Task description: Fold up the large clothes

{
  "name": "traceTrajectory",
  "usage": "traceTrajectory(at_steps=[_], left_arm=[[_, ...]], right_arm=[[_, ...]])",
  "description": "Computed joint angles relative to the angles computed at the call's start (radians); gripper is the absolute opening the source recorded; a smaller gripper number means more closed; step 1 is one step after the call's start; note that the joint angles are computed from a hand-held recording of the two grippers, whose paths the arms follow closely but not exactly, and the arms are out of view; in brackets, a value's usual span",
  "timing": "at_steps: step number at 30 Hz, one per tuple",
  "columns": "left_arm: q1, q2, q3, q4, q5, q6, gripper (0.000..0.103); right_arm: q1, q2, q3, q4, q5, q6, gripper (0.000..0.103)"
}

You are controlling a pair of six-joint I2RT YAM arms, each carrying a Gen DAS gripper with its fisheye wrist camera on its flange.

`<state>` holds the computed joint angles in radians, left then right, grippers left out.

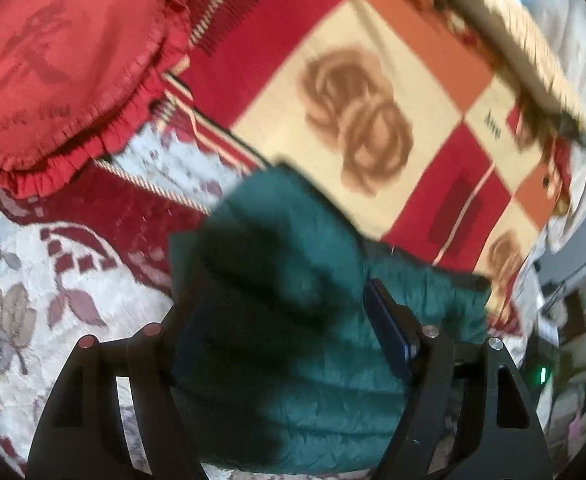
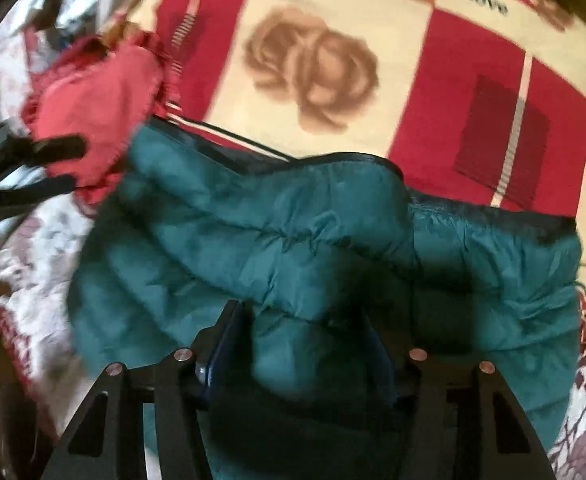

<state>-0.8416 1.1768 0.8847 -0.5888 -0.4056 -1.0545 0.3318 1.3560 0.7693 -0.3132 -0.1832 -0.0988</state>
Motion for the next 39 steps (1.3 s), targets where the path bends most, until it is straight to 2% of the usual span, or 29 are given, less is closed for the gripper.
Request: traceTrajectory(at_steps=[4,8,12,16,19,23,28,34,39], left_arm=[[0.012,0.143,-0.016,0.063,0.027,-0.001,0.075],[0.019,0.199,-0.036,0.117,0.011,0.007,0.075],[0.009,0.245,0.008,0.069,-0.016,0.014,0.076],[0.006,0.213,0.033,0.026,-0.026,0.021,0.075],[0.014,0.216,0.080,-0.018,-0.073,0.040,0.075],[0.067,0.263,0.110,0.002,-0.087,0.071,0.075],[0.130,0.376,0.109,0.070,-0.051,0.089,0.075],[0.148,0.426,0.086,0.133,-0.058,0.119,0.078],[0.157,0.429,0.045,0.204,-0.062,0.125,0.082]], right_arm=[[-0.045,0.179,0.066,0.098,-0.030,0.090,0.057],[-0.057,0.262,0.080,0.158,-0.044,0.095,0.057],[-0.071,0.246,0.080,0.136,-0.060,0.104,0.057],[-0.142,0.081,0.046,0.070,-0.140,0.092,0.057],[-0.193,0.019,0.069,0.038,-0.078,0.042,0.057],[-0.270,0.110,0.142,0.010,-0.054,0.008,0.058],[-0.303,0.234,0.160,0.059,-0.025,0.009,0.058],[-0.283,0.345,0.189,0.117,-0.006,-0.004,0.064],[-0.290,0.369,0.169,0.174,-0.013,0.006,0.065]])
